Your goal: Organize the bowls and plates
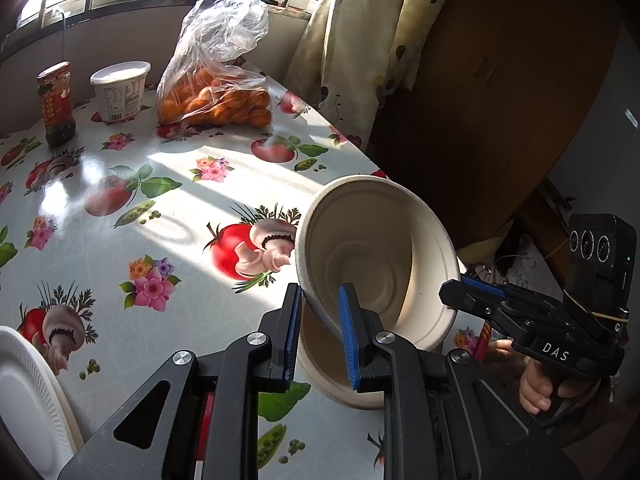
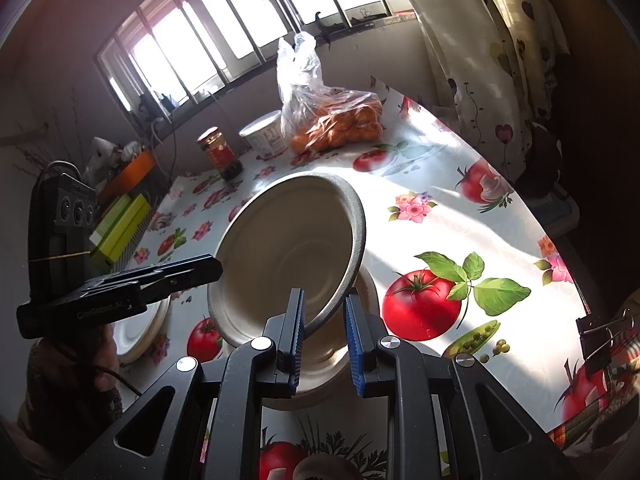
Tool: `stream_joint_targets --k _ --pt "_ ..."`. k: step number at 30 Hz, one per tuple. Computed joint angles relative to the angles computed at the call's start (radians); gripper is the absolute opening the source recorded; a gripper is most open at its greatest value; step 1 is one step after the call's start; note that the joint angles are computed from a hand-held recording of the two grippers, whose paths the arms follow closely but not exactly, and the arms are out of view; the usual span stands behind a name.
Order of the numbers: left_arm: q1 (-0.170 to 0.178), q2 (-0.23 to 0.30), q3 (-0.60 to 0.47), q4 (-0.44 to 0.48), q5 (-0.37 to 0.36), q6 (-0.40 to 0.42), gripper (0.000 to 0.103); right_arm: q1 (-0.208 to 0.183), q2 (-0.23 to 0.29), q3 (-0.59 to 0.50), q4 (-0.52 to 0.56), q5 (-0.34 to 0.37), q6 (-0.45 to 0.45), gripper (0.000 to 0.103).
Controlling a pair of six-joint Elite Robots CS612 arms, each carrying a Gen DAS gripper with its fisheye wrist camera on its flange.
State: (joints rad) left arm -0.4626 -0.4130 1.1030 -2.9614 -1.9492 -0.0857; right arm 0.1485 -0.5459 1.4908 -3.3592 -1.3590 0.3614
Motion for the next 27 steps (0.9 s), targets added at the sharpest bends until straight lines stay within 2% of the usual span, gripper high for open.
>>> stream_joint_targets --k 27 --pt "-0.006 -0.025 0.072 -0.042 0.029 -0.017 0.019 0.003 0.000 0.015 0.004 0.005 0.002 0.021"
